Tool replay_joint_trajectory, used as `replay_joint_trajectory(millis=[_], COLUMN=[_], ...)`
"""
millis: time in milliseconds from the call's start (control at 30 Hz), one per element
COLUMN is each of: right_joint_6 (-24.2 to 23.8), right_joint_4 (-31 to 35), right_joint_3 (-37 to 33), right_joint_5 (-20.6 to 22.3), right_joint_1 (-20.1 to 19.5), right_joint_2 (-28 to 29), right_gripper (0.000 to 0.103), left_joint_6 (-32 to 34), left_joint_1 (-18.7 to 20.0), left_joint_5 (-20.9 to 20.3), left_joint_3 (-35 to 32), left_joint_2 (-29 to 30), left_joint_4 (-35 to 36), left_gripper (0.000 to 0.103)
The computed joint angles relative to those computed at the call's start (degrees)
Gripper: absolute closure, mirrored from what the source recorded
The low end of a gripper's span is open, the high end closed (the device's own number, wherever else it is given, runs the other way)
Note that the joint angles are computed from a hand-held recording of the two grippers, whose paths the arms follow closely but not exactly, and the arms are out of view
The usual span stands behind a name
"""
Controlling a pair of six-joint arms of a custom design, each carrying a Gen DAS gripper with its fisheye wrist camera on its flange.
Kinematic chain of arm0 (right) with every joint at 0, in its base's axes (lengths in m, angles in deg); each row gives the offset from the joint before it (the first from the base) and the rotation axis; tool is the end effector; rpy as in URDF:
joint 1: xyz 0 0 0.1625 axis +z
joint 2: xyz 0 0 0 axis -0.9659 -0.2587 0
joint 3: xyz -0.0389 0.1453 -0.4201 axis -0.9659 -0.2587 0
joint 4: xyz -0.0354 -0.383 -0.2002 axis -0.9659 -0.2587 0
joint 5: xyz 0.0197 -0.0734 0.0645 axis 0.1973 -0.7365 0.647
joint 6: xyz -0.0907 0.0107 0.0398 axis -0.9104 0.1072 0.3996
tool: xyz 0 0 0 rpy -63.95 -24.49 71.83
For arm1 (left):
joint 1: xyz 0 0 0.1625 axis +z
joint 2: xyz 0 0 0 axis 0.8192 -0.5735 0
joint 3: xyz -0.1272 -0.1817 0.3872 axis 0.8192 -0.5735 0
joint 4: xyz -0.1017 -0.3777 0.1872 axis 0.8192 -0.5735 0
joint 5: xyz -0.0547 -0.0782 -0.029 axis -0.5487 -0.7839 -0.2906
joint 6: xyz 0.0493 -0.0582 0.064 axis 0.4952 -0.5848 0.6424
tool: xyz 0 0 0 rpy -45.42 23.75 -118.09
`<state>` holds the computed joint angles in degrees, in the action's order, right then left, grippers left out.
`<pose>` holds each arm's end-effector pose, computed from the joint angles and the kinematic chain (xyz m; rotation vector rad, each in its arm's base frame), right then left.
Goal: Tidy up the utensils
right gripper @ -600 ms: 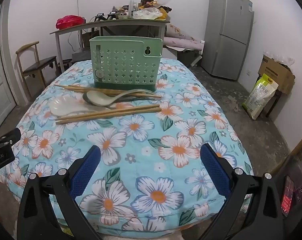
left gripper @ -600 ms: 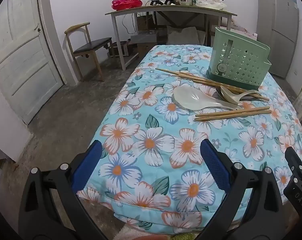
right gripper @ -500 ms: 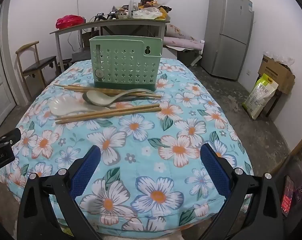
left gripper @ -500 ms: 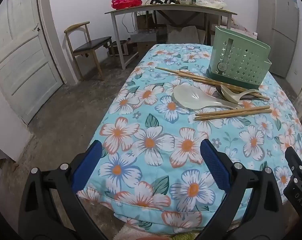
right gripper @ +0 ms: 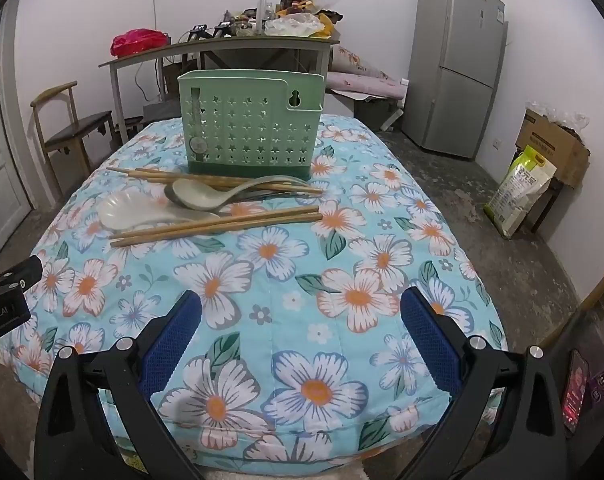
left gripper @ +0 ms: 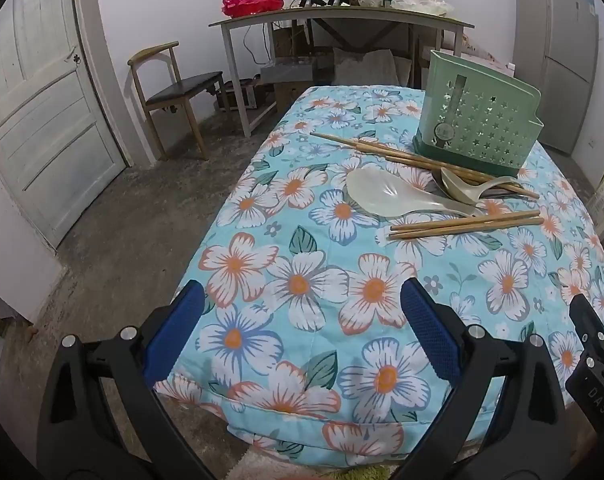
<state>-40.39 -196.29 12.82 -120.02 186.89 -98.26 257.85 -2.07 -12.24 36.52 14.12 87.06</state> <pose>0.2861 -0.5901 0.0610 0.0856 -1.9425 1.0858 -0.1977 -0.6261 0.2306 0.3657 2.1290 -0.8755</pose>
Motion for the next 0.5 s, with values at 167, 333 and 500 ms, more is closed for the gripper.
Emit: replay_joint_trajectory(millis=[167, 333, 500], right_joint_6=[0.0, -0.4, -0.4], right_joint_4=[0.1, -0.8, -1.0], right_joint_3=[-0.2, 0.2, 0.4], right_joint_5=[-0.3, -0.2, -0.3], right_joint_1=[0.0, -0.1, -0.1], right_joint_2=[0.1, 0.0, -0.1], right_gripper=[0.006, 0.006, 0.006], left_joint_6=[0.1, 0.2, 0.2], left_joint_1=[0.1, 0.1, 0.3], left_joint_5=[0.0, 0.0, 0.1], left_joint_3=[0.3, 0.5, 0.3], left_joint_2=[0.0, 0.0, 0.3], left_joint_4=[-0.3, -0.6, -0.5], left_gripper=[0.008, 0.009, 0.009])
